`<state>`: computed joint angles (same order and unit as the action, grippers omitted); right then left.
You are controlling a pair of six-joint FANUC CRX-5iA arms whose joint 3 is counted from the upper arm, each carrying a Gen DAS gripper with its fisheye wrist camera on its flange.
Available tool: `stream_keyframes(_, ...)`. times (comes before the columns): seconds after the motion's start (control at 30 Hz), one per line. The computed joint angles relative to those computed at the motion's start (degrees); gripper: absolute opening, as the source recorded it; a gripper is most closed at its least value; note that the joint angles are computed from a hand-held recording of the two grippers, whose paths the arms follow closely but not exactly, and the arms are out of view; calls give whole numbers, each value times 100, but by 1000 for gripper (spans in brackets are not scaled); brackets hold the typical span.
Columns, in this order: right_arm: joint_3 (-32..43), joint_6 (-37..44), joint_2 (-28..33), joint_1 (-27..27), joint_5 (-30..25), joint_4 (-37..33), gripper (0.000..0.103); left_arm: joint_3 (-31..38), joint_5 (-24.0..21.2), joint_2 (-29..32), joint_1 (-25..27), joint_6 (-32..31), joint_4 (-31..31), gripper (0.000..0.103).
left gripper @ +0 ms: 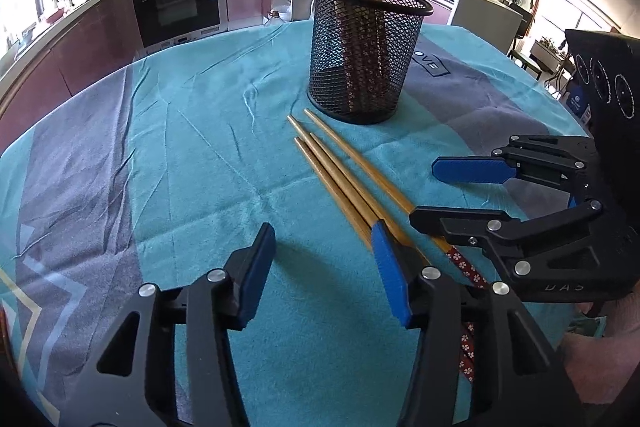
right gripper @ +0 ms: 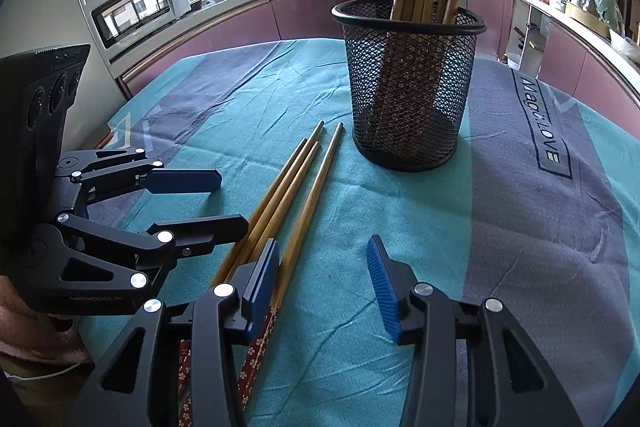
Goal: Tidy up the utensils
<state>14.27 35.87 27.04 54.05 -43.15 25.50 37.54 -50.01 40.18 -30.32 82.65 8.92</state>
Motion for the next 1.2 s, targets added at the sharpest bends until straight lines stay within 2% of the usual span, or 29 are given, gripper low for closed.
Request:
stream_keyframes(0.07, 35, 15, 25, -1, -23, 2, 43, 108, -169, 37, 1, 43, -120, 36)
stream_keyframes(0.17, 82, 41, 60, 4, -60, 29, 43, -126, 3, -87, 39, -82, 26, 36)
stream_keyframes(0.23, 82, 33, 58, -5, -37, 7, 43, -421, 283, -227, 81, -284, 336, 44)
stream_keyframes(0.27, 79, 29, 56, -7, -28, 3, 43, -451, 327, -242, 79, -328, 389, 44)
stream_keyframes(0.57, -8, 48, -4, -23, 24, -30, 43, -86, 30, -9, -16, -383, 226, 46)
stream_keyframes(0.83, 16, 111, 9, -30, 10, -30, 43, -75, -102, -29, 26, -380, 124, 35)
stream_keyframes(0.9, 105, 182, 58, -33, -39, -53, 41, 9, -128, 14, 22, -332, 72, 32)
stream_keyframes(1.03, 345, 348, 221, -30, -190, -30, 32, 165, -161, 95, 45, -233, 2, 18)
stream_keyframes(1.13, 483, 384, 311, -62, -235, -57, 21, 268, -204, 152, 72, -164, -13, 13)
stream_keyframes(1.2, 559, 375, 359, -81, -255, -81, 18, 317, -229, 160, 76, -54, -116, 15)
